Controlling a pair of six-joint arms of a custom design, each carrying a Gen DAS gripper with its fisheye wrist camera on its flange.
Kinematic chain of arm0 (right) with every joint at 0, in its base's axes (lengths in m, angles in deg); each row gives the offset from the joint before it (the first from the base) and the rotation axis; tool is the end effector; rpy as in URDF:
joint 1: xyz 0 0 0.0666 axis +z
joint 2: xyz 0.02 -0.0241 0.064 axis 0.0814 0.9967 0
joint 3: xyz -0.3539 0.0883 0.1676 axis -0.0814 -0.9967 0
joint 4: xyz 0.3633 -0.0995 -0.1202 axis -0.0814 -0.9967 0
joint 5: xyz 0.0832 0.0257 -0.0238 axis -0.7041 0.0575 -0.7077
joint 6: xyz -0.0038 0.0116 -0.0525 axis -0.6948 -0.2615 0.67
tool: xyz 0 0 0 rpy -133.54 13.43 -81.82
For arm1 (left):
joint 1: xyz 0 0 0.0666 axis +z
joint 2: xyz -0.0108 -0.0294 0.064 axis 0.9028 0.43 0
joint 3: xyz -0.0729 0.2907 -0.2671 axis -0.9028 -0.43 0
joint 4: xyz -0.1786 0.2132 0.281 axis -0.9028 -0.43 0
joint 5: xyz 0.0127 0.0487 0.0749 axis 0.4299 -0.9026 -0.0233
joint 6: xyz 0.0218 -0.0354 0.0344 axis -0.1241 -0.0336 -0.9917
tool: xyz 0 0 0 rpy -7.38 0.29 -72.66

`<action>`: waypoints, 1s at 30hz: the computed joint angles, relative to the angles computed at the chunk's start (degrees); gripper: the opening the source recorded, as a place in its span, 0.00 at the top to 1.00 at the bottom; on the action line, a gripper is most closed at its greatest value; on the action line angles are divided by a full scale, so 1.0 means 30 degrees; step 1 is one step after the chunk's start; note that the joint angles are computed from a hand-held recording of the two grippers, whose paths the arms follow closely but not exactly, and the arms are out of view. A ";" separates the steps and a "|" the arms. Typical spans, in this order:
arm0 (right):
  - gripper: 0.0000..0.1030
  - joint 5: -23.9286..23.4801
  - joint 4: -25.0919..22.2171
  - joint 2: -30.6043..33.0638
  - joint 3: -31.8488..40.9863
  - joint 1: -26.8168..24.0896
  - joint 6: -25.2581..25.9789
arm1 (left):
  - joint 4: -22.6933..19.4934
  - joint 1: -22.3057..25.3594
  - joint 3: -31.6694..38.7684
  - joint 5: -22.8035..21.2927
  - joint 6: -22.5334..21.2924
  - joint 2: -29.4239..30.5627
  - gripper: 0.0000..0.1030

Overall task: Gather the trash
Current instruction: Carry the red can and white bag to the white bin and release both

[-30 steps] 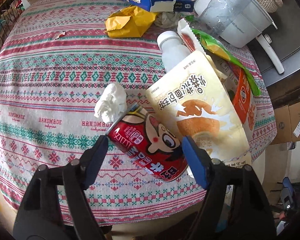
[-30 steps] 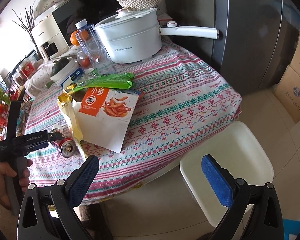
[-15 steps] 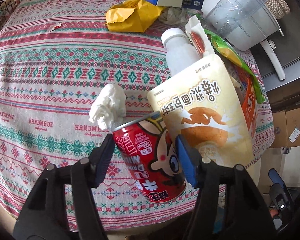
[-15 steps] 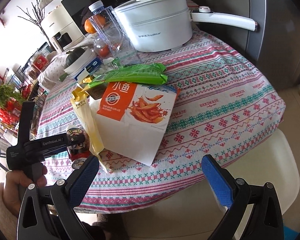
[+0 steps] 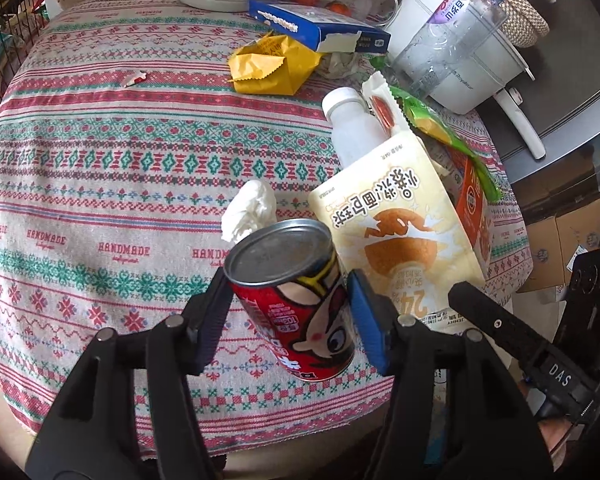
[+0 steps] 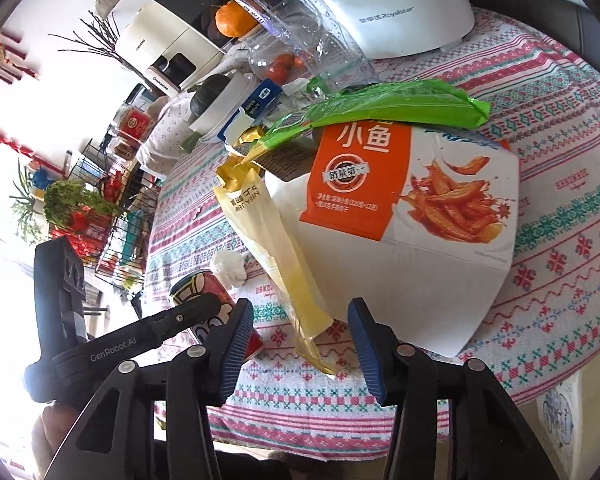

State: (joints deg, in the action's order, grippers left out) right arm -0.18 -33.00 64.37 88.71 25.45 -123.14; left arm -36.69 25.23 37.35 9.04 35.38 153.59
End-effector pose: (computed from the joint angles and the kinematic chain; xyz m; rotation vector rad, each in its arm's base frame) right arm 0.4335 0.1762 0.4838 0.1562 2.6151 0.7765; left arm 0.4515 -0.3715 0.5189 -0.0941 2.7881 -0.4542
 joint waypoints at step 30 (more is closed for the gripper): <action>0.97 0.3443 -0.2496 -0.6871 -0.1344 -0.5709 0.1694 | 0.4512 -0.2242 -0.0411 -0.1877 -0.2725 -0.1331 0.43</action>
